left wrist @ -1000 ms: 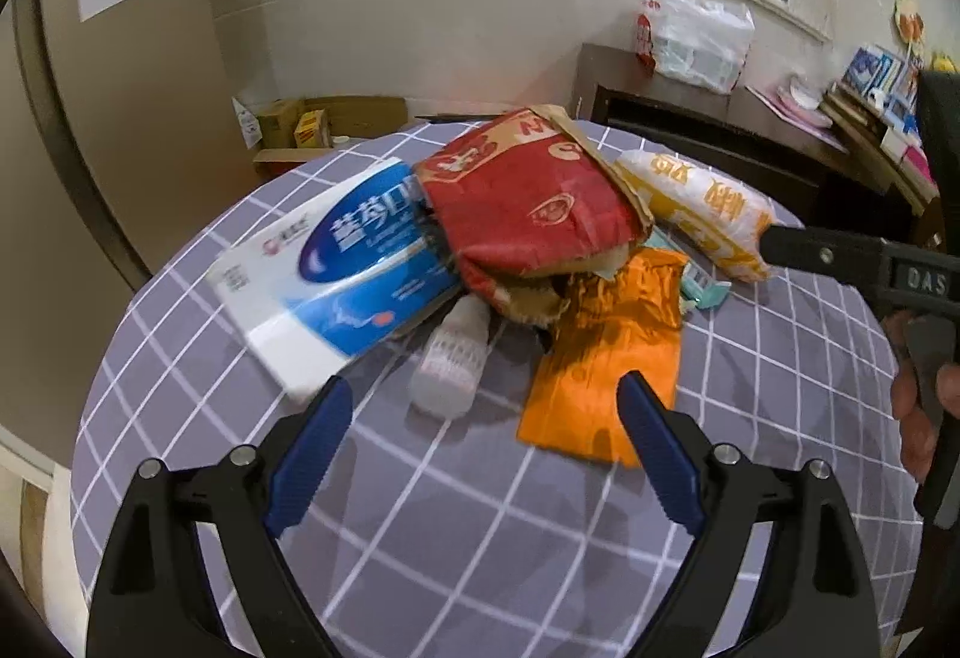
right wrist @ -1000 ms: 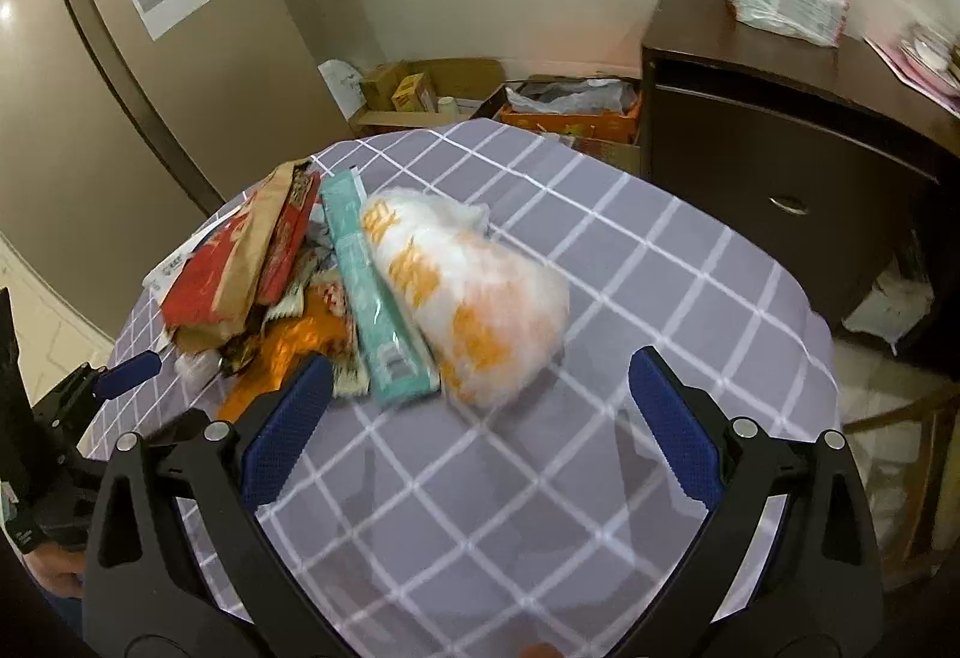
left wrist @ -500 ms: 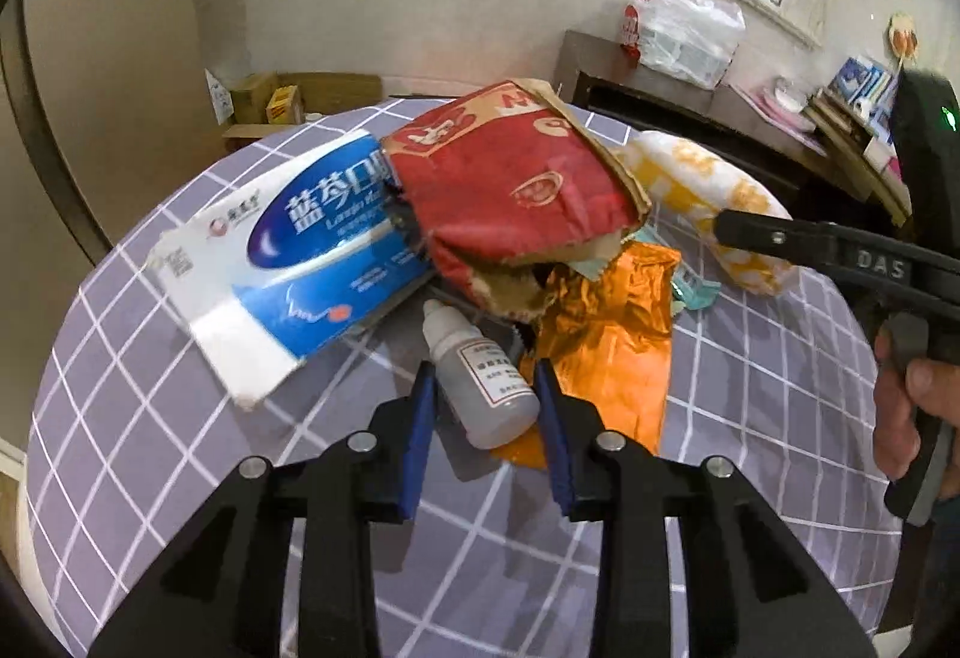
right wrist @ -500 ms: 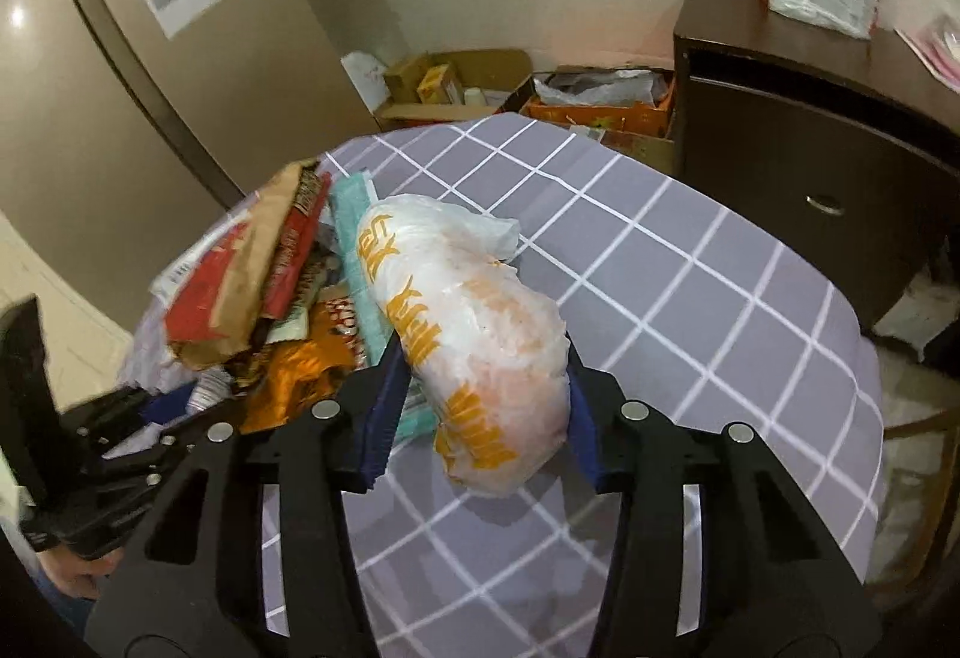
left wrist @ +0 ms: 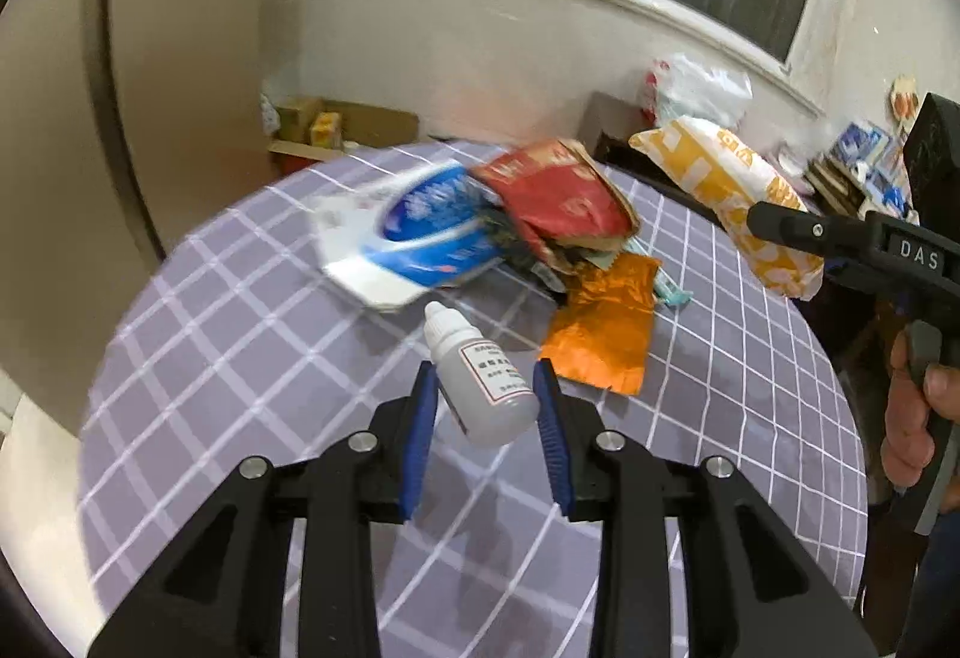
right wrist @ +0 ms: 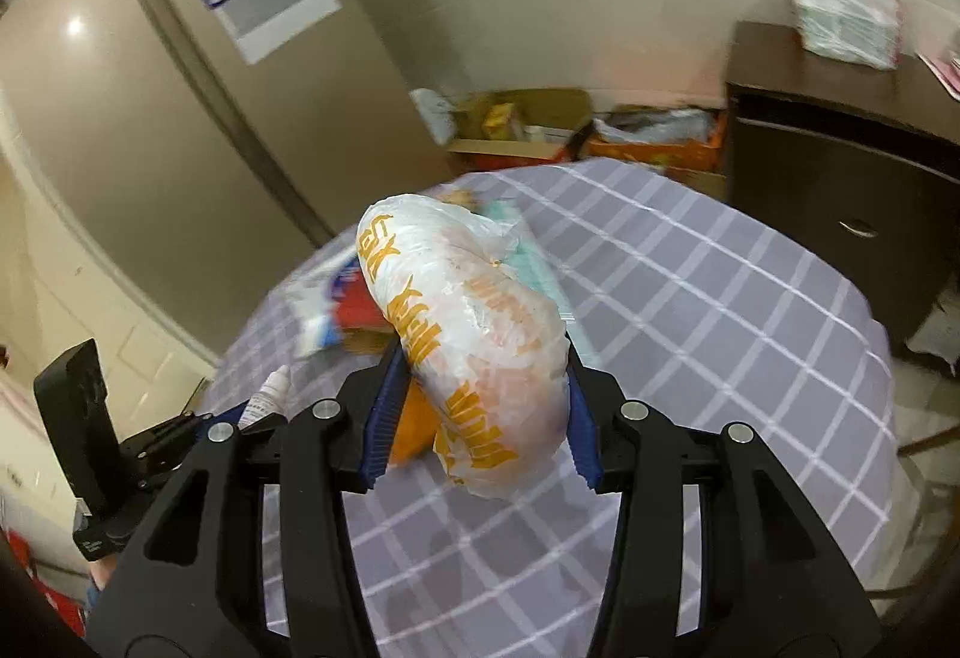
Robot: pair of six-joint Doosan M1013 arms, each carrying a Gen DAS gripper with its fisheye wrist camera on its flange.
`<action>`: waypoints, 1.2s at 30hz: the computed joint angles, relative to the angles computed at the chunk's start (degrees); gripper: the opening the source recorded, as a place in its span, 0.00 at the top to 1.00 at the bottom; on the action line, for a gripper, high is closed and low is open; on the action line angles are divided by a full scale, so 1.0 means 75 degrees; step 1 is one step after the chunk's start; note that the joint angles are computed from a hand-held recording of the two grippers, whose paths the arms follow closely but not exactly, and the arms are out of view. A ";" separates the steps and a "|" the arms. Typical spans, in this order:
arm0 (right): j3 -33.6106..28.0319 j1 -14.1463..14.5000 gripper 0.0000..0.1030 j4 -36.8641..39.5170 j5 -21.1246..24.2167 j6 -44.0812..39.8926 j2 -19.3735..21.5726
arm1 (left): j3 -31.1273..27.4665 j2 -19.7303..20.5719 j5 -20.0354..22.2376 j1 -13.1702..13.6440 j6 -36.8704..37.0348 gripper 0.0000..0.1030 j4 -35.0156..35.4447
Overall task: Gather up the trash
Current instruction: 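Carry both items over the blue bin and open both grippers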
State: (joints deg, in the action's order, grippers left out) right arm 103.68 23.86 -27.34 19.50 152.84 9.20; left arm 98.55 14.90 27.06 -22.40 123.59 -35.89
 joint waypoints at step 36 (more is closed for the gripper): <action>-0.7855 0.2481 0.18 0.5947 0.5062 -0.6620 0.5842 | 0.1984 -0.0213 0.0091 0.4027 -0.2689 0.34 0.1906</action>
State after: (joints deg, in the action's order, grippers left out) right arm 44.77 42.47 17.26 57.46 103.19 53.02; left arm 113.42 13.30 27.74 7.80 103.42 -21.60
